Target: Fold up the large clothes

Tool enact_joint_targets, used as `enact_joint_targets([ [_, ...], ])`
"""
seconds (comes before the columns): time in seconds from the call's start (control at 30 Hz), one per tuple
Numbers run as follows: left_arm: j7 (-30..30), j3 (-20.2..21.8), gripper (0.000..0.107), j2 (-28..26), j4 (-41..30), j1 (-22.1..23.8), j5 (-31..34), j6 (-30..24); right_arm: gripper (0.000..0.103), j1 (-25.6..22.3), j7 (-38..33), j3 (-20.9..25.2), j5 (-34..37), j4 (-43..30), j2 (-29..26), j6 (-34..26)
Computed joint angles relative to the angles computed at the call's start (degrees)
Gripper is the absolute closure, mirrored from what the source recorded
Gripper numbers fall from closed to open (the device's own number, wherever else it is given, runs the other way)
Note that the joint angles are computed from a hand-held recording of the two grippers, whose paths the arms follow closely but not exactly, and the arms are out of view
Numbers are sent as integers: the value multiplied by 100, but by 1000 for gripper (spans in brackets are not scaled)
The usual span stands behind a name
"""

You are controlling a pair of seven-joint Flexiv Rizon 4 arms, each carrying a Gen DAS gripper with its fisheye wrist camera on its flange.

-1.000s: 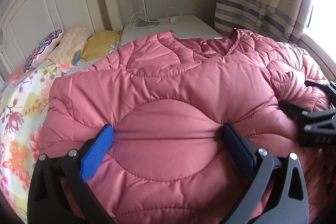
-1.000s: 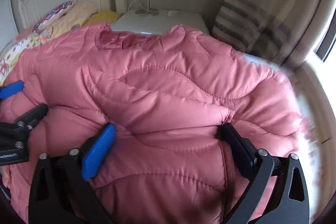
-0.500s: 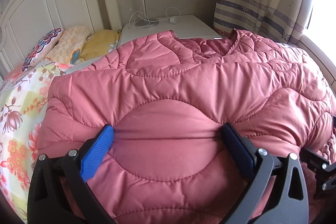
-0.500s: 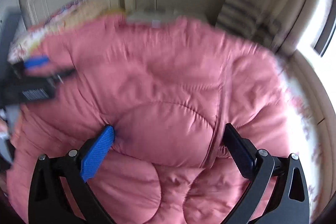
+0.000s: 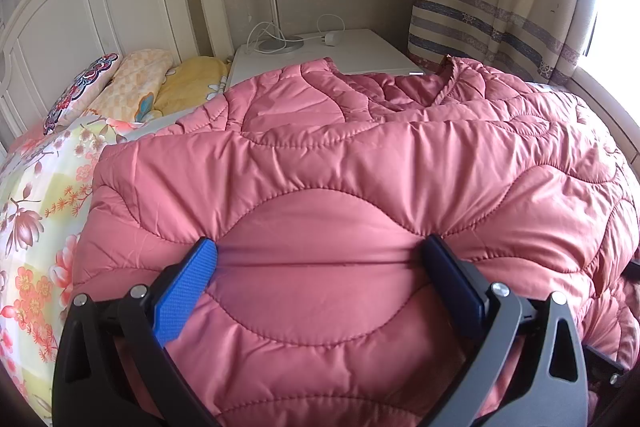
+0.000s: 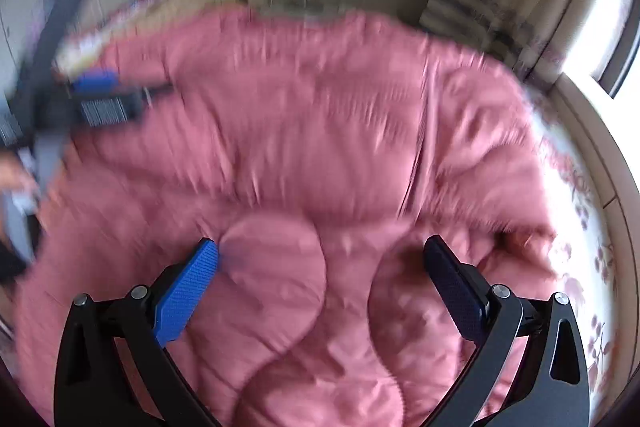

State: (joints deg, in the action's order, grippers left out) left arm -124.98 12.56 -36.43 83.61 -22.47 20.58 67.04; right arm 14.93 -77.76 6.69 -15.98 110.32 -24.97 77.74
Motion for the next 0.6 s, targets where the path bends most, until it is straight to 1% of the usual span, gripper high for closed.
enact_joint_targets([
  [0.03, 3, -5, 6, -1, -1, 6, -2, 2, 5, -59, -66, 86, 60, -85, -2, -180],
  [0.07, 3, -7, 6, 1, 3, 5, -1, -1, 5, -33, -68, 62, 32, -103, 24, -271],
  [0.1, 3, -11, 6, 2, 7, 9, -3, 5, 5, 73, 60, -74, -80, -66, 96, -309],
  [0.13, -6, -6, 6, 0, 7, 4, 2, 11, 5, 117, 151, -148, -148, -9, 169, -268],
  [0.2, 3, -11, 6, 0, 9, 11, -1, 11, 5, -60, 7, 27, 12, 113, 357, -106],
  [0.27, 2, -11, 6, 5, 15, 9, -1, 10, 5, -120, -20, 27, 41, 289, 537, -37],
  [0.37, 4, -10, 6, 4, 10, 9, 1, 8, 5, -172, -61, 20, 32, 574, 710, -144],
  [0.43, 0, -2, 6, 3, 7, 3, 11, 1, 5, -160, -20, -19, -11, 707, 700, -242],
  [0.47, 8, -11, 6, 6, 12, 13, 5, 7, 4, -200, -2, 2, 74, 792, 631, -78],
  [0.5, 13, -16, 6, 7, 15, 18, 1, 11, 4, -193, 89, -56, 83, 868, 609, 217],
  [0.57, 10, -11, 6, 8, 14, 12, 3, 11, 4, -47, 248, -249, -156, 956, 630, 322],
  [0.6, -4, 10, 6, 19, 21, -6, 27, 19, 4, -49, 261, -255, -200, 963, 633, 327],
])
